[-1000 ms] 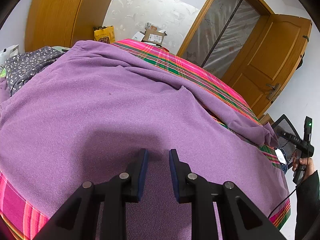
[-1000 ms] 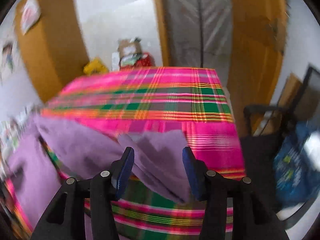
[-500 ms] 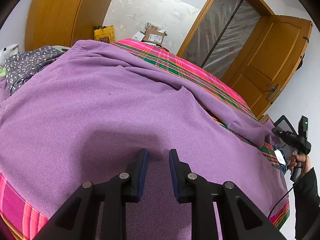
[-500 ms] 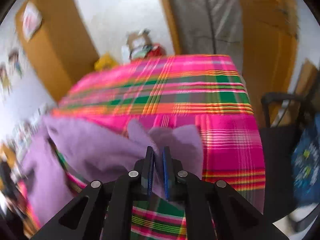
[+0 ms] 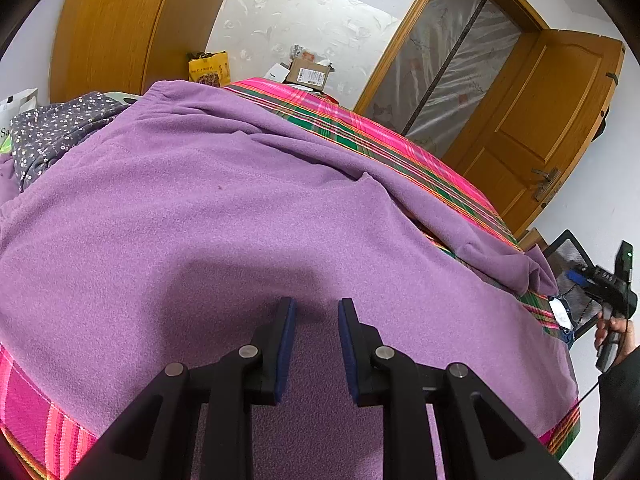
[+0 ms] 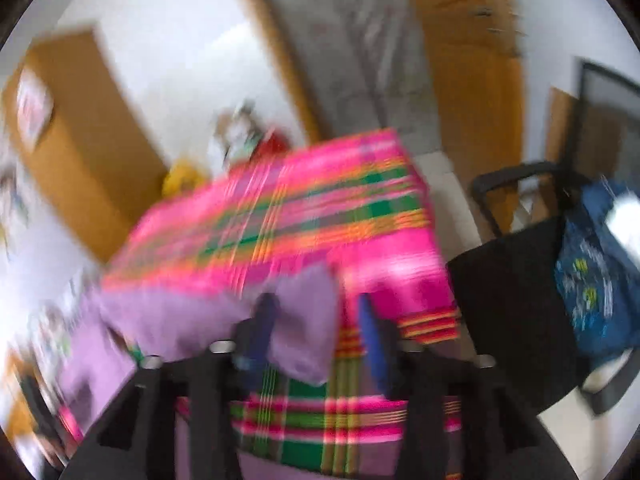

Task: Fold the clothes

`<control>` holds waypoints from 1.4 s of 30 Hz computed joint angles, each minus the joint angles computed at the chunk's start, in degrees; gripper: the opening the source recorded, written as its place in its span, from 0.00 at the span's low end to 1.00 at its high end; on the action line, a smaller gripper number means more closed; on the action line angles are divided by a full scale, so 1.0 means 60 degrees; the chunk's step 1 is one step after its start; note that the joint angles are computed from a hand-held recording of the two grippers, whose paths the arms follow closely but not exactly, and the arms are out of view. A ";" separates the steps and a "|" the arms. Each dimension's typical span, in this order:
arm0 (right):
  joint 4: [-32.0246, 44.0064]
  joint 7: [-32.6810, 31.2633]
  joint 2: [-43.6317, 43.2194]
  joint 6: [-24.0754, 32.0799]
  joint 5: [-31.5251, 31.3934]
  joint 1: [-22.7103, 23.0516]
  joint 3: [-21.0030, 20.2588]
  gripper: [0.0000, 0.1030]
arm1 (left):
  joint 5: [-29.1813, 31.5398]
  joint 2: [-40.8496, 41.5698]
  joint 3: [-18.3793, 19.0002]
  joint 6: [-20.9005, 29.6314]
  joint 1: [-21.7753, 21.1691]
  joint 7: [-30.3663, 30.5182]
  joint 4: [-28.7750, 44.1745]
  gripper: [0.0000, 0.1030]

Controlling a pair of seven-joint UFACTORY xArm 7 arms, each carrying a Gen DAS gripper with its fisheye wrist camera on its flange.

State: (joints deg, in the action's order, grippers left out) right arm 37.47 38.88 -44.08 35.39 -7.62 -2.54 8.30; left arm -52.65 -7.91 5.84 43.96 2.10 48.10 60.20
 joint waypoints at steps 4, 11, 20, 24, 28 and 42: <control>0.0587 -0.0715 0.1329 -0.0056 -0.0310 0.0320 0.0190 0.47 | -0.0014 0.0000 -0.0008 -0.0015 -0.0003 -0.0003 -0.0007 0.22; 0.1183 -0.1173 0.2678 -0.0438 0.0099 0.0539 -0.0468 0.07 | -0.0071 0.0020 0.0010 0.0040 0.0007 0.0009 0.0011 0.22; -0.0683 0.1641 -0.0561 -0.1354 -0.0190 -0.1519 0.0141 0.03 | -0.0099 0.0076 -0.0006 0.0081 0.0052 0.0033 0.0062 0.22; -0.1035 0.2991 -0.2446 -0.0869 -0.0222 -0.2301 0.0478 0.03 | -0.0109 0.0070 -0.0021 0.0063 0.0053 0.0036 0.0046 0.22; -0.0883 0.3475 -0.3332 -0.0072 -0.0466 -0.2557 0.0723 0.07 | -0.0105 0.0062 -0.0022 0.0058 0.0050 0.0036 0.0038 0.22; 0.0089 -0.1887 0.0558 0.0917 -0.1038 0.0580 0.0103 0.43 | -0.0093 0.0043 -0.0027 0.0025 0.0024 0.0013 0.0016 0.22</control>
State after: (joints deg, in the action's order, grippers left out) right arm 38.00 27.56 -40.73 40.89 -13.85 0.94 8.92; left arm -53.21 -7.65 5.68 44.11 2.24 48.18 60.29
